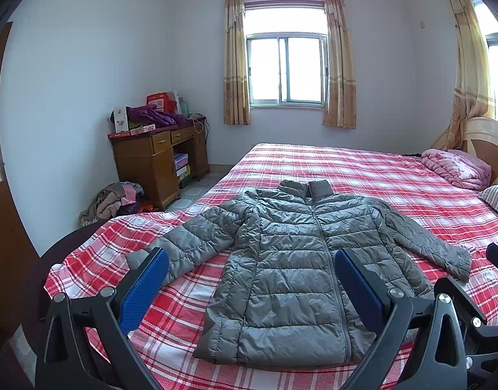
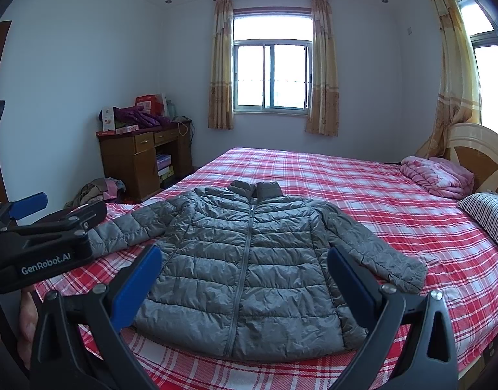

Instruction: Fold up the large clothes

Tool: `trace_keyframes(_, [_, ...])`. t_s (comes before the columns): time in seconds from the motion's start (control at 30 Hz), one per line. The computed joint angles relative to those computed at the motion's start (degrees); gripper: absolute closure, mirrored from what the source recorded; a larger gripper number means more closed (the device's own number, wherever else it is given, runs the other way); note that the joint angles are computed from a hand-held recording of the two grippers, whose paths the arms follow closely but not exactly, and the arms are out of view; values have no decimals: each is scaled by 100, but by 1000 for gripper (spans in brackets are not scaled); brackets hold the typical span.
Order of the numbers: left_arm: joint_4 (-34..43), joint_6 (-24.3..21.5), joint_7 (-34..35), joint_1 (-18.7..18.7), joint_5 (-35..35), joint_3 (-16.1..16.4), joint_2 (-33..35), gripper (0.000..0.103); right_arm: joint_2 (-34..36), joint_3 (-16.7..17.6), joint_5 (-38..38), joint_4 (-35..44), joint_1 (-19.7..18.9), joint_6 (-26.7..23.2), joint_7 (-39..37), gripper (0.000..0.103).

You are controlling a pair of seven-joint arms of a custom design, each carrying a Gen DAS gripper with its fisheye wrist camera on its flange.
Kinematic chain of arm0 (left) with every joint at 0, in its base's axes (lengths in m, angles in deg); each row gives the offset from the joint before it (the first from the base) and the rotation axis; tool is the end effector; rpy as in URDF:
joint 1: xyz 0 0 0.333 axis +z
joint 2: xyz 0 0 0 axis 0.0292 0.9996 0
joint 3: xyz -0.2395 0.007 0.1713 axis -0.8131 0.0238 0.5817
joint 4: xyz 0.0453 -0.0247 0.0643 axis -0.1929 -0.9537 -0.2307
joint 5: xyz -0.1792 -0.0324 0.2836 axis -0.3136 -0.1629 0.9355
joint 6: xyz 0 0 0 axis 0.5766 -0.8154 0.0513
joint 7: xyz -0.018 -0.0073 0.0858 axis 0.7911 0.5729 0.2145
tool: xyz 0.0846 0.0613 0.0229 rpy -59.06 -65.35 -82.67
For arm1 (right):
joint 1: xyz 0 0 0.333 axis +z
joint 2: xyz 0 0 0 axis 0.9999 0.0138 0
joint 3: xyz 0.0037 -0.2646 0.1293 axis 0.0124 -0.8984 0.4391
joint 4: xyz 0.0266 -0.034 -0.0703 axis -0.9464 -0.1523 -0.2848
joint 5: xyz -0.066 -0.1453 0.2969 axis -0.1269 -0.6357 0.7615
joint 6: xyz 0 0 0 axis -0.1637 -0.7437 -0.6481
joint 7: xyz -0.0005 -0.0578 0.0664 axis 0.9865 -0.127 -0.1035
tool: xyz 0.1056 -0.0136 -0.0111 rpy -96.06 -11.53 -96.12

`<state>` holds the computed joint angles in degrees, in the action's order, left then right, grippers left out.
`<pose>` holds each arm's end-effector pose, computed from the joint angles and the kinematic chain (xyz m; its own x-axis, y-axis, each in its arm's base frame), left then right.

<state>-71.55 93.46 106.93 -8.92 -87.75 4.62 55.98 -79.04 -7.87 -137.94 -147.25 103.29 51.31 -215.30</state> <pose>0.5308 -0.1642 0.6067 -0.4422 -0.8967 -0.0198 -0.3562 0.1959 -0.9136 0.4308 0.1915 0.5779 -0.4109 -0.9112 0.0287 -0.3302 0.1194 -0.9363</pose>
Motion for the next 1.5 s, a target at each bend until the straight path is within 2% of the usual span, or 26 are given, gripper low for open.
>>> trace_keyframes(0.47, [-16,-8,8,5,4,6,-5,1,-10,-29,81,-10,-6,54,-47,0])
trace_keyframes(0.8, [-22,9,-285,-14,364,14,87,1,-3,-25,99,-20,-25,86,-48,0])
trace_keyframes(0.9, [59,-76,-112,2,274,-18,172,1,18,-100,132,-52,-63,223,-89,0])
trace_keyframes(1.03, [251,-67,-494,-63,848,76,497,1,46,-290,166,-201,-212,538,-60,0])
trace_keyframes(1.1, [406,-110,-957,-202,1415,263,724,1,61,-401,274,-316,-333,587,10,0])
trace_keyframes(1.27, [1102,-541,-1583,-463,2300,526,1435,1,9,-753,596,-780,-743,903,300,0])
trace_keyframes(1.33, [1416,-609,-1886,-714,2743,748,1778,1,-47,-848,736,-959,-890,1019,365,0])
trace_keyframes(1.5, [2385,-1104,-2337,-1078,3346,1017,2604,1,-176,-1164,1046,-1458,-1383,1328,493,0])
